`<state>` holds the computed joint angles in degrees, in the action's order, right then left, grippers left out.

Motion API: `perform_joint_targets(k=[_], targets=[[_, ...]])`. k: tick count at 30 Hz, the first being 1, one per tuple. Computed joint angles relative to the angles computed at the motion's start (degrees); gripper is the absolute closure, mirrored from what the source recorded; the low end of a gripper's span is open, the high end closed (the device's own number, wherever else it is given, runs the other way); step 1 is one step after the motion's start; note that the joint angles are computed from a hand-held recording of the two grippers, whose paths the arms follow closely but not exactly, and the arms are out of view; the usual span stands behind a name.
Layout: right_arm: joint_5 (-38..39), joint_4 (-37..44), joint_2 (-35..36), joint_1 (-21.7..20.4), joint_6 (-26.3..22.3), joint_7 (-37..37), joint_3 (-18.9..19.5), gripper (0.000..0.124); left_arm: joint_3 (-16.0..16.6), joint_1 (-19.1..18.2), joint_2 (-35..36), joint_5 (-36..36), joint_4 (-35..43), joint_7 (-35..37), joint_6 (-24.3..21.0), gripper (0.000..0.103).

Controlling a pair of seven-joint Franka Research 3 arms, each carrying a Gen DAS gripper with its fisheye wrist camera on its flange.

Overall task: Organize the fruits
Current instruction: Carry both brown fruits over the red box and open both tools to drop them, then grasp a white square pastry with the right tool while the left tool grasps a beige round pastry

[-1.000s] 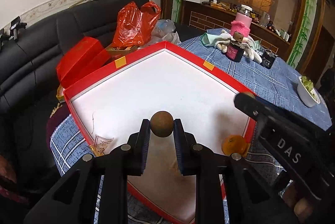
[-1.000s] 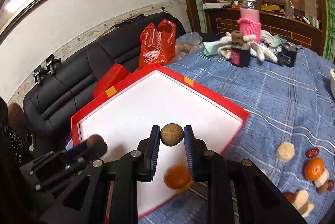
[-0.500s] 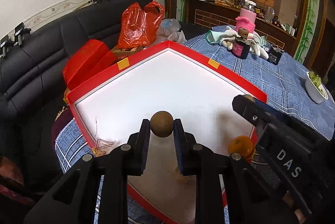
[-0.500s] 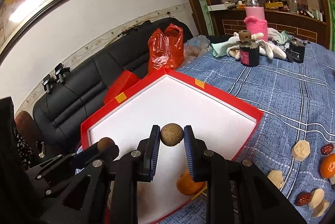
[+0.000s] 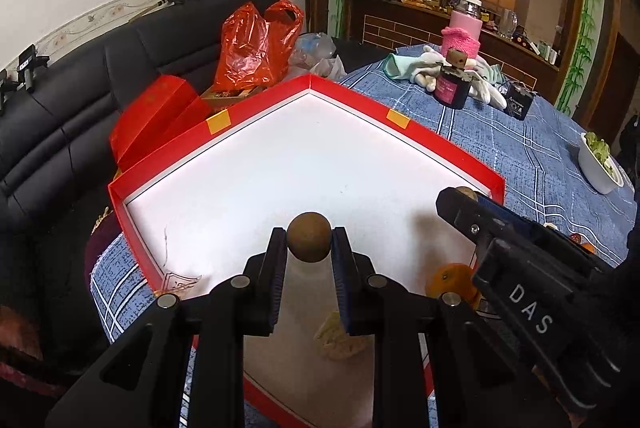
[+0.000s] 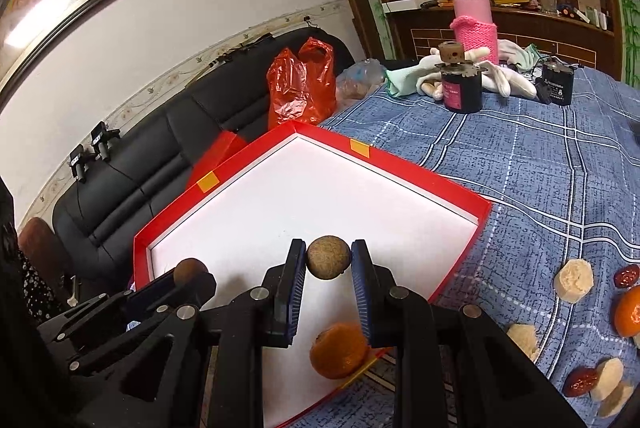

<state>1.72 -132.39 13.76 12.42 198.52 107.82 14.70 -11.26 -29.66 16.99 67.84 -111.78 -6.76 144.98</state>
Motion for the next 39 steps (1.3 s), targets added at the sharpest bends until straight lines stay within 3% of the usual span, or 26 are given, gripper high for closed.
perform_joint_targets(k=[4,15,22,25,27,28,29,30,31,39], targets=[[3.71,0.23,0.07,3.64,-0.21,-2.77,-3.00,0.101,-0.09,0.06,0.38,-0.71,0.45,0.84,0.07,0.083],[7.11,0.73,0.26,4.51,-1.58,-5.45,-3.29,0.101,0.03,0.19,1.33,-4.24,1.38,4.31,0.99,0.083],[7.82,1.60,1.00,3.15,-2.83,-5.95,-1.95,0.100,0.47,0.46,2.05,-7.87,1.63,6.69,1.27,0.083],[7.95,1.92,1.19,2.88,-3.46,-6.32,-1.61,0.098,1.14,0.54,1.18,-7.38,0.52,4.16,2.52,0.083],[6.64,1.96,1.51,0.52,-3.37,-5.69,0.55,0.097,1.24,0.73,0.68,-7.00,0.00,3.35,3.00,0.082],[6.73,1.91,1.54,0.51,-3.27,-5.57,0.55,0.091,1.19,0.74,0.42,-7.02,-0.20,3.19,2.61,0.080],[6.22,1.81,1.60,-0.47,-3.09,-5.06,1.38,0.080,1.16,0.75,0.09,-6.93,-0.54,2.63,2.33,0.069],[5.95,1.59,1.55,-0.95,-2.67,-4.61,1.76,0.077,1.13,0.84,-0.26,-6.71,-0.95,1.89,2.46,0.052],[5.96,1.42,1.43,-0.83,-2.25,-4.36,1.59,0.076,1.14,0.93,-0.72,-6.24,-1.47,0.81,2.78,0.043],[8.28,-2.44,-3.40,3.47,-0.97,-4.42,-2.76,0.076,-0.25,0.90,-2.72,-1.73,-2.43,-2.86,2.84,0.039]])
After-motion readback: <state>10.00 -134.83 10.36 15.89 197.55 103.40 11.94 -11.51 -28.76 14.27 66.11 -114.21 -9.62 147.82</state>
